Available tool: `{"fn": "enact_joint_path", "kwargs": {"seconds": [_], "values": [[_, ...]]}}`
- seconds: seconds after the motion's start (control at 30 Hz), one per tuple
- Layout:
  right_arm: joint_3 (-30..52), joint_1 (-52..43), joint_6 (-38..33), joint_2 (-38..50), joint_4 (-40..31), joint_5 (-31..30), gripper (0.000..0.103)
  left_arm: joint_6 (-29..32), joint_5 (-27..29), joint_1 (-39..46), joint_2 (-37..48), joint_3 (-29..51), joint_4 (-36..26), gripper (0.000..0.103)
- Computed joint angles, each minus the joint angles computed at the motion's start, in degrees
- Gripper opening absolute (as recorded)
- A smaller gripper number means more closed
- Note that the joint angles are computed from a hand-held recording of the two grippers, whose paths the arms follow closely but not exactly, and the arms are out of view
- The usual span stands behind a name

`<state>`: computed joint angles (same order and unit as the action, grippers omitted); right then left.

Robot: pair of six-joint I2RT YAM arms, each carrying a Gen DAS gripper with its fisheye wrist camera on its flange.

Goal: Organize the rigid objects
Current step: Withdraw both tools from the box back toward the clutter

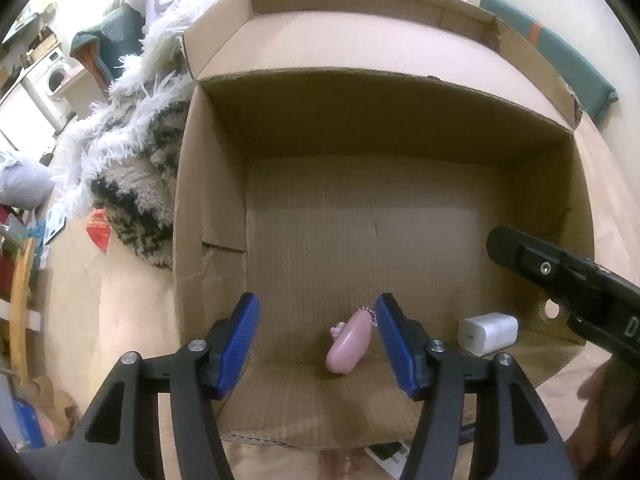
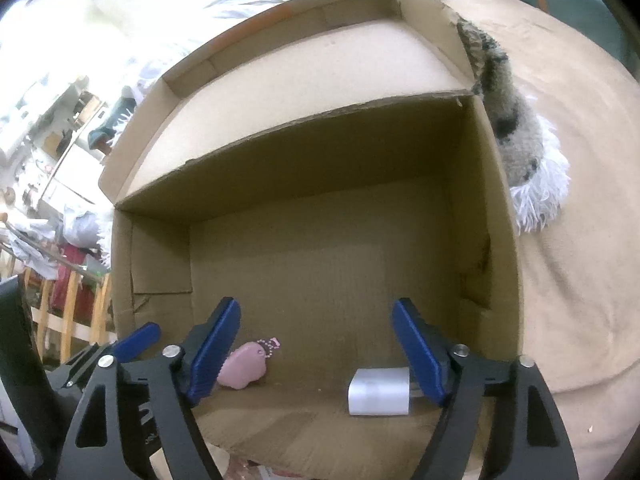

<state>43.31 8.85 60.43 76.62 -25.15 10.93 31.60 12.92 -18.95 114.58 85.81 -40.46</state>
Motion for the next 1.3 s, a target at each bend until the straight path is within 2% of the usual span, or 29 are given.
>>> {"fn": "enact_joint_path", "kwargs": {"seconds": [0.07,0.23,0.4,0.63,0.77,1.0,1.3], "values": [[0.6,-0.1,0.7,0.5,-0.9,-0.1,0.098,-0.3,-0.2,-0.1,-0.2,-0.2,-0.1,0.059],[0.3,0.4,0.8,0.1,0.8,1.1,0.103,-1.2,-0.1,0.1,-0.2,0.3,-0.2,0.059],[-0.1,0.5,0.9,-1.1,1.0,2.0,0.103,-1.6,-0.2,0.7,-0.7,0.8,-0.1,0.063],[0.1,2.0,2.1,-3.3,-1.3,4.3,0.103,-0.5,1.6,2.3,-2.7,1.2,-1.4,0.064],[0.8,5.1,4.0,-5.5,-5.6,9.5,0.103,0.0,3.1,4.1,-4.2,2.3,-3.4,0.065],[1.9,11.6,8.4,-10.8,-13.5,14.9,0.103,0.4,5.3,7.6,-5.9,3.8,-8.0,0.065],[0.9,22.4,19.6,-14.9,-23.1,17.7,0.103,1.9,6.6,13.0,-8.0,1.3,-9.7,0.069]]}}
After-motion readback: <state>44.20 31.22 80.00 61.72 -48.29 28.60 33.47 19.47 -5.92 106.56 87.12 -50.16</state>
